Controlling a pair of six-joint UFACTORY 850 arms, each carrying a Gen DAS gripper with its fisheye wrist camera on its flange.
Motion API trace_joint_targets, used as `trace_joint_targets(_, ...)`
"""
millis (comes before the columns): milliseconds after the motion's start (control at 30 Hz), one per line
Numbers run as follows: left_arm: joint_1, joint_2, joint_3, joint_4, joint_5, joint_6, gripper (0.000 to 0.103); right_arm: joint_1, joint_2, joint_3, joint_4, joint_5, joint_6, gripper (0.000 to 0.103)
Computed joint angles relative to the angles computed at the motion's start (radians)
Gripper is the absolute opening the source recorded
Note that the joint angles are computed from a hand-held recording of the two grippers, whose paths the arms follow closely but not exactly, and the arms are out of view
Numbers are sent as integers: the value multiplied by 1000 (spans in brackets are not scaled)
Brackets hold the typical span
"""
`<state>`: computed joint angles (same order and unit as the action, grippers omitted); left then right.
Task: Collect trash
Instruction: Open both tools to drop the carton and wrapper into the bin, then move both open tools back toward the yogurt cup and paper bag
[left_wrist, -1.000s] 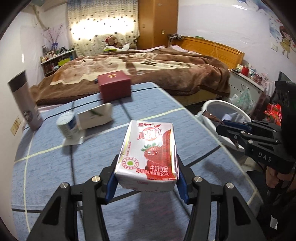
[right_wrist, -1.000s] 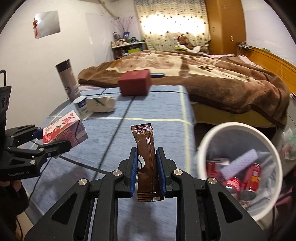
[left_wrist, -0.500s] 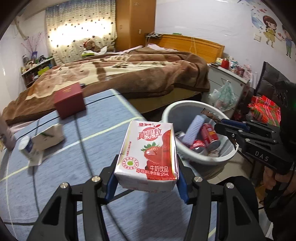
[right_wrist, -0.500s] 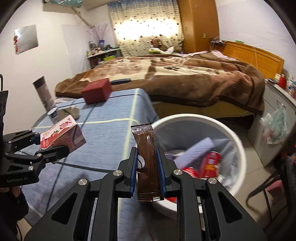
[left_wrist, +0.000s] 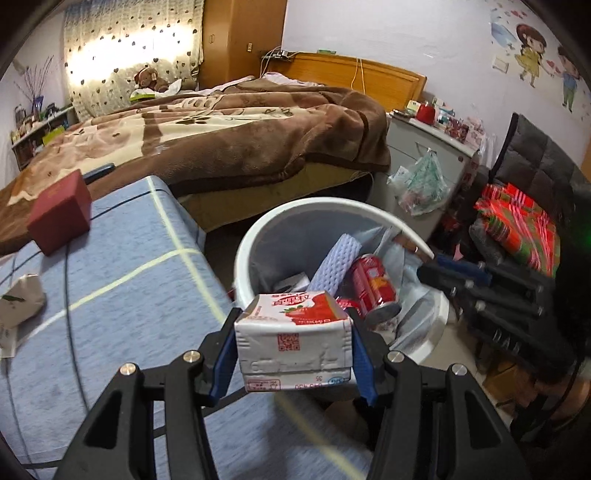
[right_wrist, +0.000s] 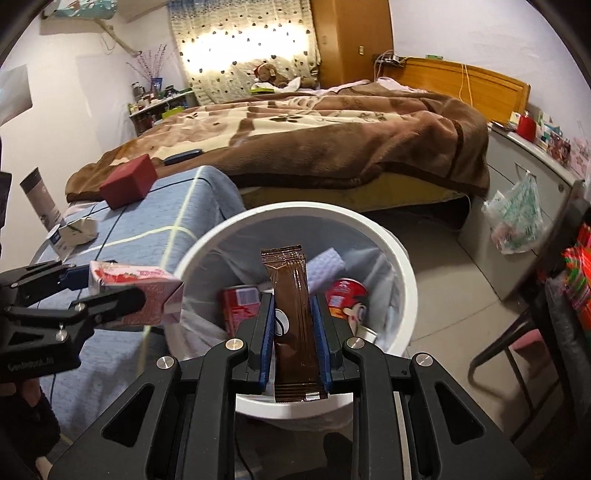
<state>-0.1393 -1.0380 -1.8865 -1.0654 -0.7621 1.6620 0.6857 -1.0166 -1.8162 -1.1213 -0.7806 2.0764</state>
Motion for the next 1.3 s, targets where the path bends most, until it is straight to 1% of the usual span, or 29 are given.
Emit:
trace_joint_targets(33,-6,-8,-10,0,-10,-6,56,-5,-1,2,9,7,-4,21)
trace_joint_targets(167,-35,-18,-23,7,17,-24,56,-14,3,19,29,28,-23,21)
trace_joint_targets(233,-41,-31,-44,23,3,-50,56,-20,7,30,34,41,-27,21)
trace_joint_targets(367,-51,-43,-60,28,23,-79,57,-30,13,49,53,47,-28,21)
trace_joint_targets(400,-51,-49,-71,35,22,-96,59,-33,16,55,56,51,-26,21)
trace_joint_targets(467,-50,-55,-79,35,21,-104,70,-36,18,59,61,48,-27,22)
trace_joint_targets(533,-48,-61,-87,31,13,-110,74,-38,16,57,72,46,-40,24)
trace_joint_targets(600,-46,-65,-91,29,14,-114,76,-41,17,60,70,58,-38,30)
trace_joint_targets(633,-46,-64,-90,28,18,-115,77,-42,22,68,62,68,-26,41)
trace_joint_targets(667,-45,-64,-89,26,16,-113,78,-42,24,73,54,72,-15,59)
trace_joint_targets(700,-44,-66,-93,26,13,-116,78,-41,24,74,49,69,-9,65)
trace_joint_targets(733,-42,-67,-94,26,12,-116,78,-37,25,76,43,60,1,68)
trace_joint_targets(867,-35,-60,-82,14,27,-105,83,-35,25,76,40,52,10,68)
trace_joint_targets(1100,-14,-48,-69,-5,23,-107,84,-27,25,70,19,27,39,68)
trace_joint_targets(1200,-5,-30,-42,-34,42,-72,84,-23,21,61,14,22,46,68)
trace_joint_targets(1300,8,-18,-25,-56,45,-52,84,-18,18,53,6,14,50,68)
